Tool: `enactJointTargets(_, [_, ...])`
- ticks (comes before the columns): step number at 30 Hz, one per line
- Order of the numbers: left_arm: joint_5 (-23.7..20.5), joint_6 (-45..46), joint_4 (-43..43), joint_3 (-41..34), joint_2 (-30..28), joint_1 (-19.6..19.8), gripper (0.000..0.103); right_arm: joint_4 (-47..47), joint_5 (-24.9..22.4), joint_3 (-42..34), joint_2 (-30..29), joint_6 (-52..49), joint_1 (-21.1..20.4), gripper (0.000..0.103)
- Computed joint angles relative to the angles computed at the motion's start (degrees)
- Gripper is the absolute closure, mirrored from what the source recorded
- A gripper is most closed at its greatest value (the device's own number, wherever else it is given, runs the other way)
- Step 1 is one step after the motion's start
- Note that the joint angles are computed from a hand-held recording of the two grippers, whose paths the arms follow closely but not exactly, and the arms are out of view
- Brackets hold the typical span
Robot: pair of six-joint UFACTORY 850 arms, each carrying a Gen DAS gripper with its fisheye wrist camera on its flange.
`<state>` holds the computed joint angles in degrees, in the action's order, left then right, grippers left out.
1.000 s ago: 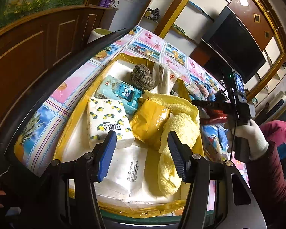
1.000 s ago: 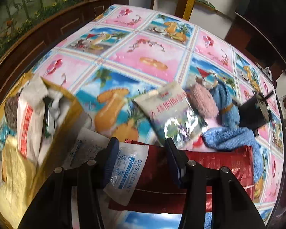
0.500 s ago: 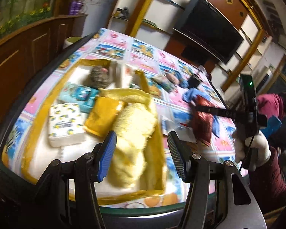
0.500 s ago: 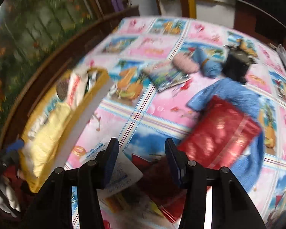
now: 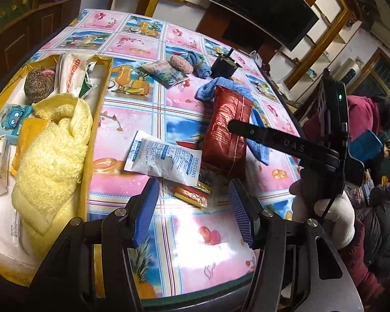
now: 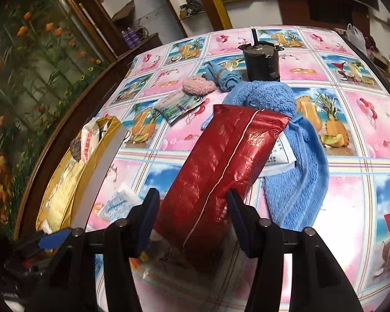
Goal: Organize soft objects
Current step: 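Grasp red foil bag with right tool while left tool grasps white desiccant packet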
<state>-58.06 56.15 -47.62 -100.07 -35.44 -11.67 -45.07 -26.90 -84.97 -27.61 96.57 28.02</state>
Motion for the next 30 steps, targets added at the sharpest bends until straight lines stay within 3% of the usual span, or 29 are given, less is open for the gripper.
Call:
enactJointTargets(3, [1.2,-2.7,2.1,0.2,0.1,-0.6,0.047,1.1,-3.8,-3.8,-2.7,-1.7,-0.3,0.04])
enactJointTargets(9, [3.6,-7.2,6.6,-1.2,-1.2,-2.3,0.047,7.8,-9.7,-10.3,-8.2,-9.3,-1.1,0.04])
enactJointTargets(11, [4.8,-8.9,8.2,-2.2,-2.0,-3.0,0.047,5.8,-7.7,-9.4,-8.1,-8.4,-1.2,0.042])
enactJointTargets(13, [6.0,-10.8,9.8,-3.4,-2.9,-3.6,0.047,5.7,-5.2,-7.9,-7.3,-8.8,-1.4,0.056])
enactJointTargets(16, [7.3,-14.3,11.7,-5.9,-5.0,-4.4,0.047,3.5,-1.5,-4.1,-4.9,-5.8,-1.8,0.064])
enactJointTargets(22, [10.1,-19.5,18.9,-9.6,-8.3,-7.1,0.046,-2.0,2.8,0.3,-2.4,2.1,-2.3,0.066])
enactJointTargets(25, [14.4,-17.3,20.1,-7.2,-7.2,-8.0,0.025,-4.2,2.5,0.7,-2.2,4.4,-2.0,0.067])
enactJointTargets(30, [21.7,-14.0,22.3,-4.8,-6.7,-9.4,0.023,-6.6,3.7,1.6,-1.8,7.8,-2.2,0.067])
